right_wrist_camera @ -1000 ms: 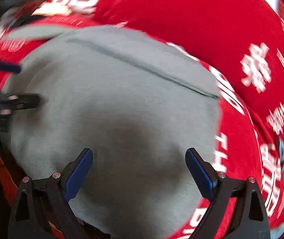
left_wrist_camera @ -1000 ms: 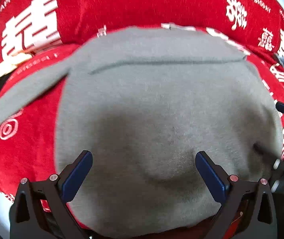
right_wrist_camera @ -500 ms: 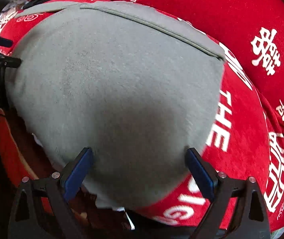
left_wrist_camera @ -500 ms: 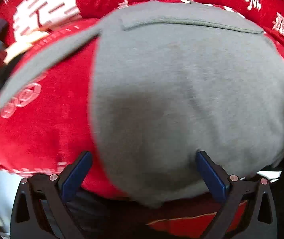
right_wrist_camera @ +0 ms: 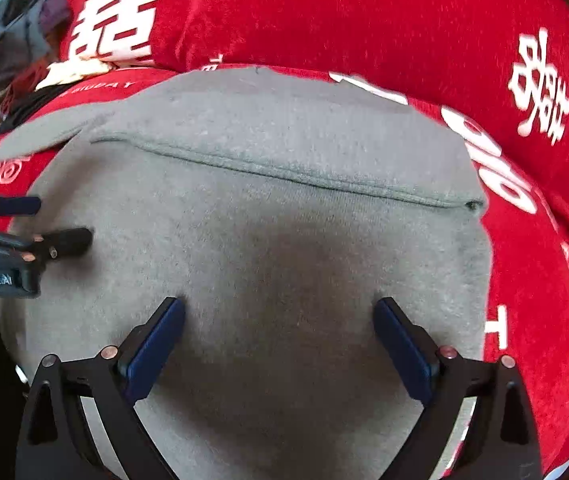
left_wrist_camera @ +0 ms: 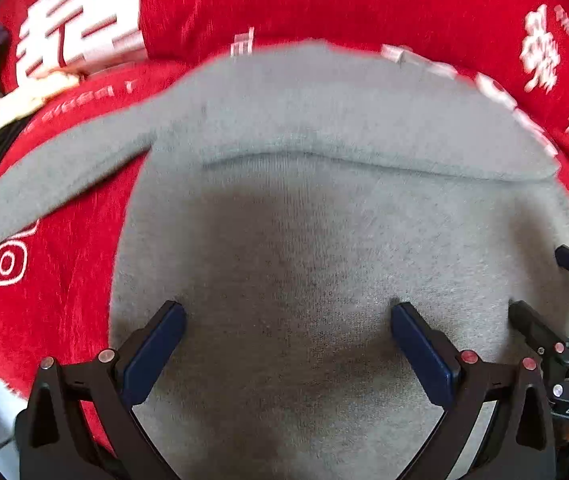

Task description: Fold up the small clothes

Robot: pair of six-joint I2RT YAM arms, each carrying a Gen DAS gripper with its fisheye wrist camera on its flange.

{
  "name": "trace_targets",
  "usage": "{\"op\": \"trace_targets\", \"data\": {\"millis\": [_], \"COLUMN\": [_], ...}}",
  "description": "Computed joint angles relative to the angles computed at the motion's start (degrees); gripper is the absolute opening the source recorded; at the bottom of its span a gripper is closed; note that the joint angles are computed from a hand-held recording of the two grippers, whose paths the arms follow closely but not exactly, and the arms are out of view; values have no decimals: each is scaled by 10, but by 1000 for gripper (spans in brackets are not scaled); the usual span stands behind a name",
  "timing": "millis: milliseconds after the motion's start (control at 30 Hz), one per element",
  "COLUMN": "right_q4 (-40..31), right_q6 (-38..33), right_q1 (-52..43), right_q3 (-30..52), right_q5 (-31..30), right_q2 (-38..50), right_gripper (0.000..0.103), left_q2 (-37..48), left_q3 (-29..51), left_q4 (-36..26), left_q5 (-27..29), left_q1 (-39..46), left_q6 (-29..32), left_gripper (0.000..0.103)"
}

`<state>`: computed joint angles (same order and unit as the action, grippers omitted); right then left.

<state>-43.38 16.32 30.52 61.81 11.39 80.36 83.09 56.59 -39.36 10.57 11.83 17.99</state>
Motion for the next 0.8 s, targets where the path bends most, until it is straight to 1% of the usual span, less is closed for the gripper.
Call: {"op": "trace_targets", "data": {"millis": [100, 133, 167, 233, 267, 300, 333, 367, 433, 500, 533, 600, 633, 667, 700, 733, 767, 800], "right_q4": [-5, -17, -36, -82, -95, -96, -90, -80, -53, -39, -41, -55, -62, -74, -101, -120, -139, -136], "right_q6": [-7, -15, -15, -14, -17, -20, -20, -18, -17, -11, -2, 12, 15, 15, 14, 11, 10, 5], "right_q1": [-4, -11, -17, -40, -57, -73, -90, -103, -125, -140, -148, -163, -165, -168, -169, -171, -173, -175], "right_q3": [-50, -62, -63, -43, -34, -23, -7, 11, 64, 120, 162, 243, 271, 306, 355, 385, 416, 424], "right_q5": [-3, -4, -8, -20, -27, -35, -44, -49, -51, -52, -60, -83, -84, -82, -76, -72, -66, -57], "right_q2": [-60, -82, -93, -104, -114, -120, -116, -104, -45, 25, 75, 164, 194, 230, 278, 308, 342, 357], "right_gripper": [97, 97, 97, 97, 97, 97, 97, 97, 97, 97, 97, 97, 97, 97, 97, 97, 97, 98], "left_q2": [-28, -31, -28, -14, -1, 1, 1, 25, 70, 116, 152, 213, 241, 289, 318, 344, 342, 349], "left_q3": [-29, -31, -25, -2, 19, 28, 39, 66, 123, 177, 218, 284, 314, 366, 394, 413, 403, 409], "left_q4": [-10, -20, -38, -73, -87, -88, -75, -65, -64, -58, -61, -70, -77, -101, -116, -115, -89, -88], "left_q5": [28, 34, 44, 53, 56, 53, 44, 43, 50, 41, 35, 23, 13, -3, -17, -54, -66, -50], "left_q1": [49, 67, 93, 119, 117, 113, 99, 83, 42, 1, -22, -45, -53, -61, -66, -72, -74, -68], "left_q6": [68, 91, 116, 138, 134, 122, 93, 69, 23, -24, -52, -87, -99, -109, -114, -119, -120, -117], "left_gripper": [103, 103, 103, 103, 103, 103, 103, 103, 103, 103, 103, 103, 103, 103, 103, 103, 103, 103]}}
